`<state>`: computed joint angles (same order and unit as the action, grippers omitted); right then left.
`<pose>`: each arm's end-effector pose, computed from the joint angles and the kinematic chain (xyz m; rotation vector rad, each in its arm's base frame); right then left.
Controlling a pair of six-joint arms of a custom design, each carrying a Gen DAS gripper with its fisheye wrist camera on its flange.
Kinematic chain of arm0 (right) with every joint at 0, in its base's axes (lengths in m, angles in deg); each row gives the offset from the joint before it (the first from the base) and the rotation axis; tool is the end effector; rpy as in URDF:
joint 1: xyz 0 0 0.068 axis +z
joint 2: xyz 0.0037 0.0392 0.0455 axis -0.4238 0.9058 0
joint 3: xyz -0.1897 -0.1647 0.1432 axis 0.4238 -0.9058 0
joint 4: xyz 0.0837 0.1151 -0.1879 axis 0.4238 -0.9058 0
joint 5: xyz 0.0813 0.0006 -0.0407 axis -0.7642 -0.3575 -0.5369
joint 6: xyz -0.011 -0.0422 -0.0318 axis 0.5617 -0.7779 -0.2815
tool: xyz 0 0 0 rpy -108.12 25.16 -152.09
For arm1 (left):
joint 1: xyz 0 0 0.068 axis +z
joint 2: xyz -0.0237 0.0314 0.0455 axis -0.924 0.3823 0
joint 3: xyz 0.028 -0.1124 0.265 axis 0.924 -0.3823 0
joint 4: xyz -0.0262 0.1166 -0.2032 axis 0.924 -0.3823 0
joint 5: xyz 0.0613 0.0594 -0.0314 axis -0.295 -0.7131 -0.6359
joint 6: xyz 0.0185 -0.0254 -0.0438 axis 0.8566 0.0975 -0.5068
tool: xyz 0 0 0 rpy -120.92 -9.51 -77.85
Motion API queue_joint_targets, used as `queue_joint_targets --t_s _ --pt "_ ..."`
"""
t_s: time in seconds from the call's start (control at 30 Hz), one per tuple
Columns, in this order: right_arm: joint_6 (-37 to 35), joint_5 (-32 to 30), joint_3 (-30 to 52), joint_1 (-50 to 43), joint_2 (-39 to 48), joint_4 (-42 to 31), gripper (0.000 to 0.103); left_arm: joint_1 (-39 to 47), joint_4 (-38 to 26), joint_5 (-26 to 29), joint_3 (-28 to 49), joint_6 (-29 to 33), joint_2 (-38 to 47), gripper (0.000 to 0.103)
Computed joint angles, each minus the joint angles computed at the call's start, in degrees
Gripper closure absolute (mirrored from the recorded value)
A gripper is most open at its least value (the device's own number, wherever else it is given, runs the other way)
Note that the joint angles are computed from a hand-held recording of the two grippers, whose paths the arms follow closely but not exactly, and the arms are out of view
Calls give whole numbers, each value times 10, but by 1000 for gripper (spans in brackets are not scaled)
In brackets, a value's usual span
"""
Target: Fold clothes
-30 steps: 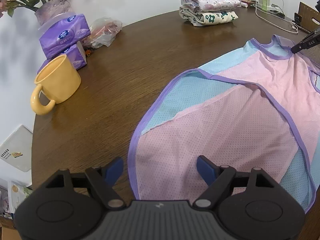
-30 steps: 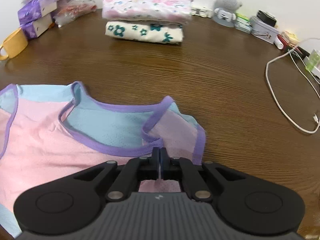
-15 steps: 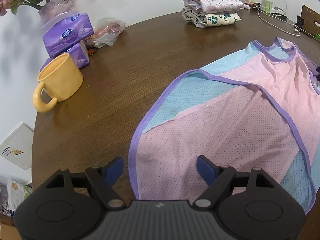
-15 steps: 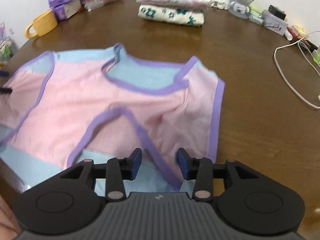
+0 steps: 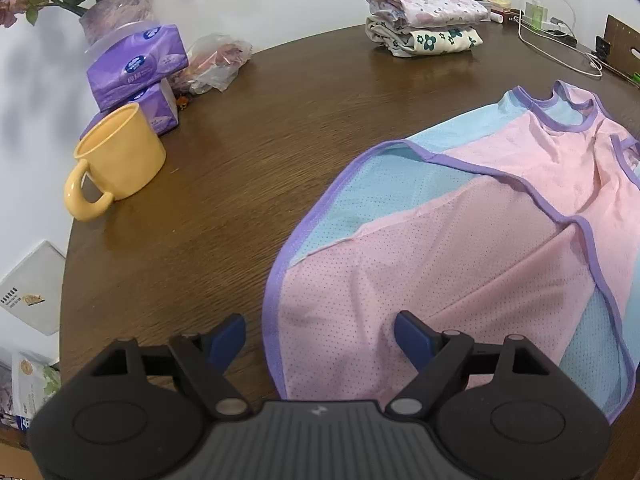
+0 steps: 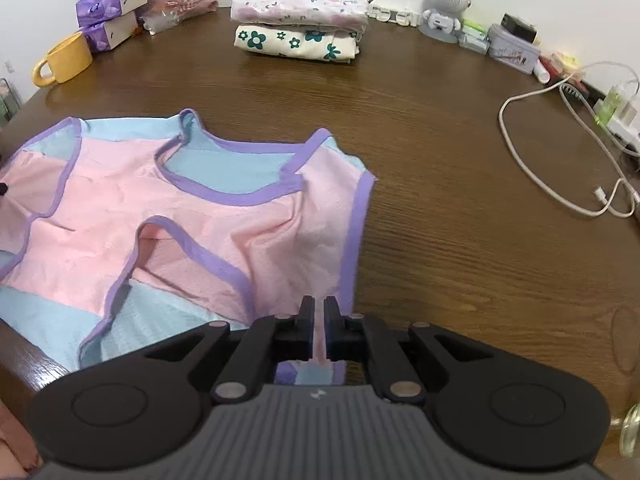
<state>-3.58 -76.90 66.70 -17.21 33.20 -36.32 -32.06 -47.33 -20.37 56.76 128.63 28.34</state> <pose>0.1558 0.0255 0.1826 -0.4740 2.5755 0.1253 0.2407 0.1505 0.1602 0.8648 2.3839 -0.0246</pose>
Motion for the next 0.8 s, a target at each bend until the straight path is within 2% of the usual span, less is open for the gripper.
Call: queue_joint_targets --t_s 0.03,0.1,0.13,0.17,0.23,0.3,0.33,0.37,0.43,0.57,0.67,0.73,0.8 --pt "5 -7 -7 7 -5 8 95 0 -1 0 1 -1 1 20" --pt "13 -21 -20 37 -17 19 81 0 1 -2 -2 -2 -2 20" --pt "20 -13 -24 64 -19 24 69 0 3 -2 -3 -2 -4 20" --pt "29 4 -28 96 -18 33 65 0 4 -3 -4 -1 -4 20" --pt "52 58 -35 166 -5 59 67 0 5 -3 -5 0 -5 20" --pt "67 104 -38 200 21 84 75 0 6 -3 -4 1 -5 20" --pt "70 118 -39 206 31 91 94 0 2 -2 -2 2 -4 20" --pt "69 126 -40 206 37 94 101 0 1 -2 -2 1 -4 20" --pt "55 123 -44 193 23 87 102 -1 3 -3 -4 -1 -5 20" --pt "13 124 -37 148 -39 21 102 -1 7 -4 -7 -3 -8 20" --pt "-16 137 -32 108 -42 -1 102 -1 10 -3 -9 -6 -8 20" --pt "-18 129 -37 91 -40 1 100 -1 12 -3 -10 -8 -9 20" --pt "-17 83 -37 65 -65 -17 95 0 14 -3 -12 -10 -9 20"
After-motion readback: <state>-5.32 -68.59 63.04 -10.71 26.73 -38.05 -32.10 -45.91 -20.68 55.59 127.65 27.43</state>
